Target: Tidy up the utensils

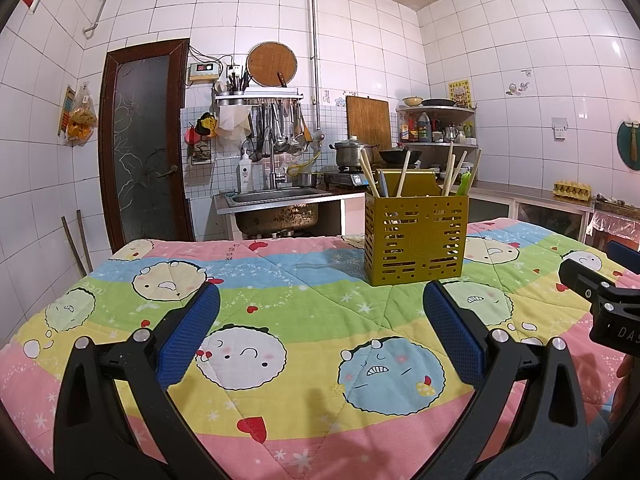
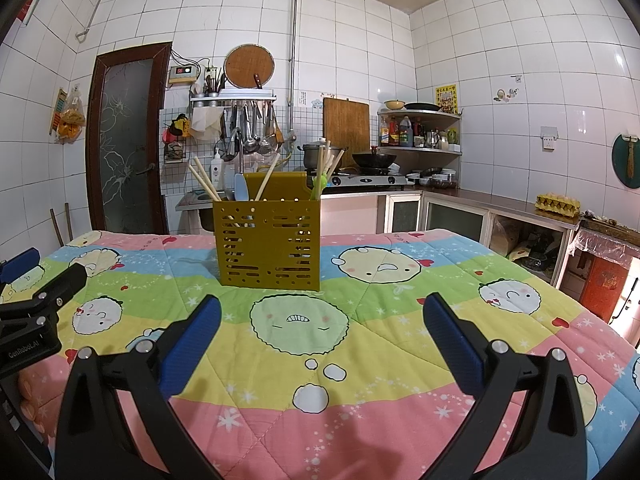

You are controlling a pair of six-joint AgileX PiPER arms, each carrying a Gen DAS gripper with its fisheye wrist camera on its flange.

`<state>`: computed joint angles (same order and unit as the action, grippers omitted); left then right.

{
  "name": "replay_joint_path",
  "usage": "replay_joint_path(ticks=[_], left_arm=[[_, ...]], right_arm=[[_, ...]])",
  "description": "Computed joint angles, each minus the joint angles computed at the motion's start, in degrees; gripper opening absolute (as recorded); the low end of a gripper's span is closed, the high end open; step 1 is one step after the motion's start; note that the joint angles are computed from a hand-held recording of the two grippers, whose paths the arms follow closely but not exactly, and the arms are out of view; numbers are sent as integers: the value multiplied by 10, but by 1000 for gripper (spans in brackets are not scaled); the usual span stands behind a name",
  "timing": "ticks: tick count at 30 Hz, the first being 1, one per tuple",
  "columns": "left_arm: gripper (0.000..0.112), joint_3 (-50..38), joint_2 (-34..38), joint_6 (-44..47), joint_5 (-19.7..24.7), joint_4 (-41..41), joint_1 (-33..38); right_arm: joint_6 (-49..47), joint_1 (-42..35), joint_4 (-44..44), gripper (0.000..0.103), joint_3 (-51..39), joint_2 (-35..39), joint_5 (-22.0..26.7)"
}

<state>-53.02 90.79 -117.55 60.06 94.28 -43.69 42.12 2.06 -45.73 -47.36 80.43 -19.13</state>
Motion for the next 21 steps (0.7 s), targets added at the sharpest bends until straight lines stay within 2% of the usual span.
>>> replay_joint_path(ticks=[21], left_arm=[[98,1,-1,1,4,-5,-3]], right_arm=[[-4,0,3,99,-3,1,3]])
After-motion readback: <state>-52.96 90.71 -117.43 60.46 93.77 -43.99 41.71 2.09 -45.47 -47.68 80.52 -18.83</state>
